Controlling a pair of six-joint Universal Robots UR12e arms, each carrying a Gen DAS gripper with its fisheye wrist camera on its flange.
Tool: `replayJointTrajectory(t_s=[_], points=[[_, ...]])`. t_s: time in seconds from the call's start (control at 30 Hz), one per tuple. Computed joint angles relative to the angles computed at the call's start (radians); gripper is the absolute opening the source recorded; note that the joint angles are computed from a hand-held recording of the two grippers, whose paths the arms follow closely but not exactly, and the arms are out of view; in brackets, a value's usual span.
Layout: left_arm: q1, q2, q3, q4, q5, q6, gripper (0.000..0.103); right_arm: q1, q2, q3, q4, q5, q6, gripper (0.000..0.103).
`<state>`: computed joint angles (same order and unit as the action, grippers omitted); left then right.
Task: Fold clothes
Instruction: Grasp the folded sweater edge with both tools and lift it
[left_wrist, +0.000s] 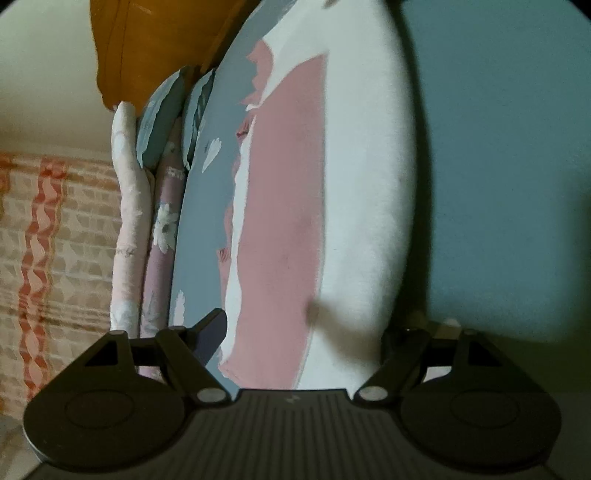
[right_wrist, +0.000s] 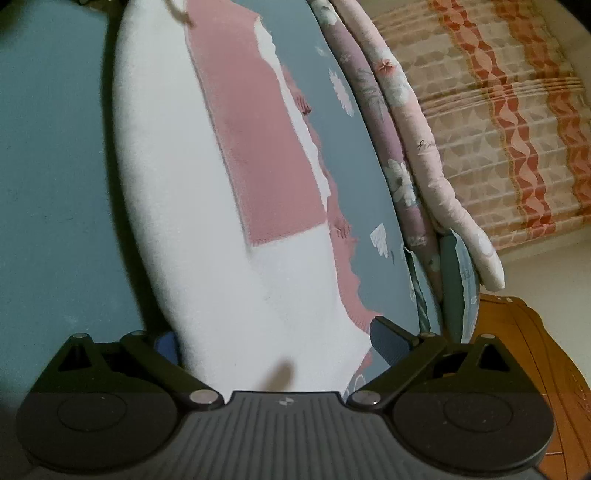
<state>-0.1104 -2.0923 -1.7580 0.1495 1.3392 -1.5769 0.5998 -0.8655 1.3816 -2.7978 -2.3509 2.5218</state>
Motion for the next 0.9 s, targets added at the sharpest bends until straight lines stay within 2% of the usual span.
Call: replayJointTrajectory(t_s=[0.1,0.13,0.23,0.33,0.43,0.47,0.5,0.53,0.57,0.6,0.73,0.9], points=[[0.014,0.008,-0.022,0.031,0.010,0.008,0.081,-0.004,-0.028,0.039,0.032,-0.037,0.042,0.098],[0.019,0.009,-0.029,0.043,0.017,0.001,0.081,-0.005,-0.037,0.053,0.043,-0.049,0.056,0.094],[0.023,0.010,-0.043,0.077,0.024,-0.013,0.081,-0.006,-0.052,0.077,0.048,-0.044,0.102,0.077],[0.017,-0.004,-0.042,0.120,0.002,0.047,0.077,-0.001,-0.028,0.058,0.008,-0.041,0.070,0.057],[0.011,-0.003,-0.045,0.107,-0.008,0.075,0.055,0.001,-0.007,0.046,-0.034,-0.036,0.034,0.040],[0.009,0.001,-0.046,0.089,0.000,0.069,0.041,0.000,-0.010,0.048,-0.018,-0.026,0.051,0.032],[0.008,0.004,-0.047,0.066,0.010,0.056,0.029,0.000,-0.013,0.050,-0.002,-0.017,0.068,0.027],[0.006,0.007,-0.048,0.049,0.018,0.044,0.024,0.000,-0.015,0.052,0.013,-0.011,0.080,0.018],[0.005,0.007,-0.051,0.046,0.024,0.037,0.015,0.002,-0.016,0.053,0.027,-0.010,0.086,0.016],[0.004,0.007,-0.053,0.043,0.031,0.030,0.012,0.004,-0.016,0.054,0.035,-0.011,0.089,0.016],[0.001,0.017,-0.053,0.020,0.047,-0.035,0.011,-0.002,-0.023,0.046,0.071,0.009,0.134,0.013],[0.004,0.037,-0.043,-0.003,0.041,-0.093,0.008,-0.009,-0.040,0.048,0.086,0.040,0.143,0.012]])
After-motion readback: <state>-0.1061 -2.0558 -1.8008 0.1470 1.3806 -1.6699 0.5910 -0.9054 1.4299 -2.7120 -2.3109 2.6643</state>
